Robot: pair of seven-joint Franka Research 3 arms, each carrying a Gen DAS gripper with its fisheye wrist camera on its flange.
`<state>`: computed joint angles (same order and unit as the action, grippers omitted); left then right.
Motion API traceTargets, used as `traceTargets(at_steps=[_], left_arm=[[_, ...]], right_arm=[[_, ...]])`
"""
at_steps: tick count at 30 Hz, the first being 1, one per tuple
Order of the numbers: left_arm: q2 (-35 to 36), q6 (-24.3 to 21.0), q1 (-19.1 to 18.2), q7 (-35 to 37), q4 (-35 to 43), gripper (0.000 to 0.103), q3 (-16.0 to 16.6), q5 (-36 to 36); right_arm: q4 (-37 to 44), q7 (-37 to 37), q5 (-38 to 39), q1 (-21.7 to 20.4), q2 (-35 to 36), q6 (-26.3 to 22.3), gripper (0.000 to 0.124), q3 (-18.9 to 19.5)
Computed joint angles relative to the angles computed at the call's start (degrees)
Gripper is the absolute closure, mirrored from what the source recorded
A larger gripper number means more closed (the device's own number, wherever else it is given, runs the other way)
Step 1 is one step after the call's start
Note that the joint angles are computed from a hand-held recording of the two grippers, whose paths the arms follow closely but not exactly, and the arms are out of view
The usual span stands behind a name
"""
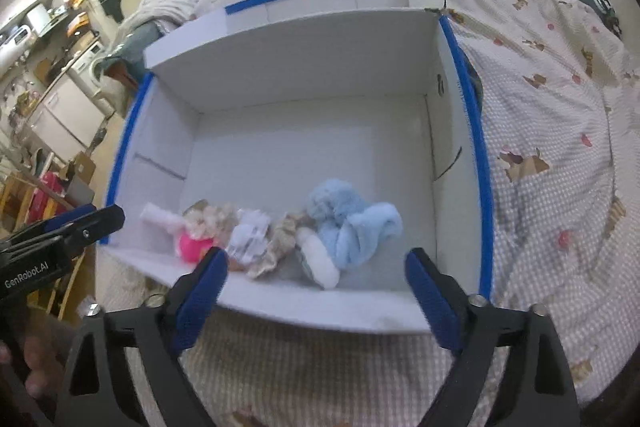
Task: Organize soft objects
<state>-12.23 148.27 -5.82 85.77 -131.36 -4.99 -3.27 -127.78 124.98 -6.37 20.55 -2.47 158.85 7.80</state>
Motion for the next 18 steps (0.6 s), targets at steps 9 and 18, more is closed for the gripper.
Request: traceTargets(at_steps=[9, 18], left_arm=[[-8.47, 4.29, -1.08, -0.4, -10.39, 0.002, 1.81, -0.94], [-11.61, 15.63, -1.1, -2.48, -16.15, 0.001, 2.45, 0.81]], right_arm=[[-7.5, 9.48, -8.4, -3.76, -7.14, 4.73, 0.021, 4.02], [-7.89, 19.87, -21.22, -7.63, -7.06, 5.35, 0.021, 8.4]])
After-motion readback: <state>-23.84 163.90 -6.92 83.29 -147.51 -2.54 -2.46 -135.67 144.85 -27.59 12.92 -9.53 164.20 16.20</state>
